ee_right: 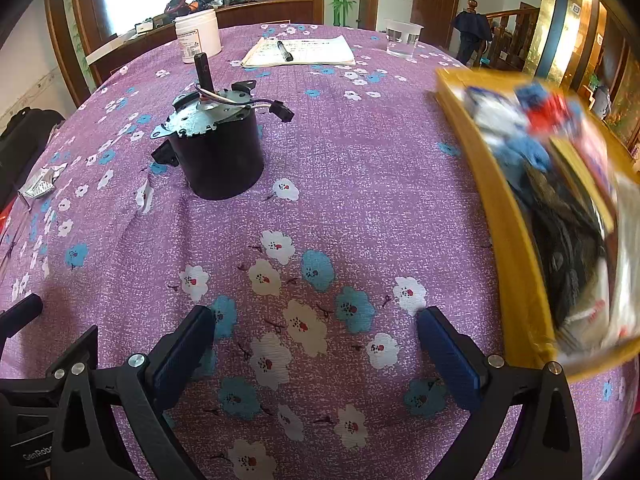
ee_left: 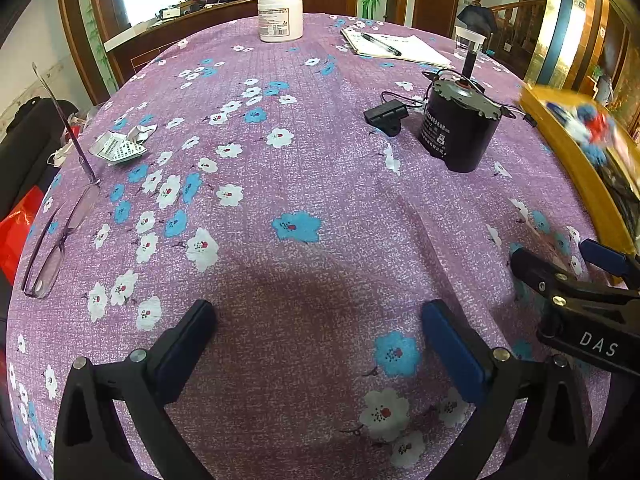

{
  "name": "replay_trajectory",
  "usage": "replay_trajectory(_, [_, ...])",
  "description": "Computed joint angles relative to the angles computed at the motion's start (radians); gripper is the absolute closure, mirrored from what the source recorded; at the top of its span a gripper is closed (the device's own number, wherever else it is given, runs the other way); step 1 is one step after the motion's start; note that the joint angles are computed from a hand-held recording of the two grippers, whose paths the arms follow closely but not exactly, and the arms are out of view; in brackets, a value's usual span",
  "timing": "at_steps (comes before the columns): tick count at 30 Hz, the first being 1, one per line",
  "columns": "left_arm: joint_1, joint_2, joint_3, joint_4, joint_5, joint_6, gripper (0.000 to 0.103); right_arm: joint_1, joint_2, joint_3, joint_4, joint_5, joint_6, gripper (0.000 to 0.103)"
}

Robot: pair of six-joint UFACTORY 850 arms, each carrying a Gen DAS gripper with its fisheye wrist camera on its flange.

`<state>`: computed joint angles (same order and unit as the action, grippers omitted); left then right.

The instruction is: Organize soft objects

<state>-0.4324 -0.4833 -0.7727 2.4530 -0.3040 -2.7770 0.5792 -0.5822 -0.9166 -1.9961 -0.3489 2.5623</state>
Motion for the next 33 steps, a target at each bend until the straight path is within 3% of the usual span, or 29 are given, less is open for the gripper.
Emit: replay_trajectory(33, [0.002, -0.009, -0.007, -0.002, -0.007, -0.005, 0.0, -0.003, 0.0, 0.001, -0.008, 0.0, 0.004, 0.001])
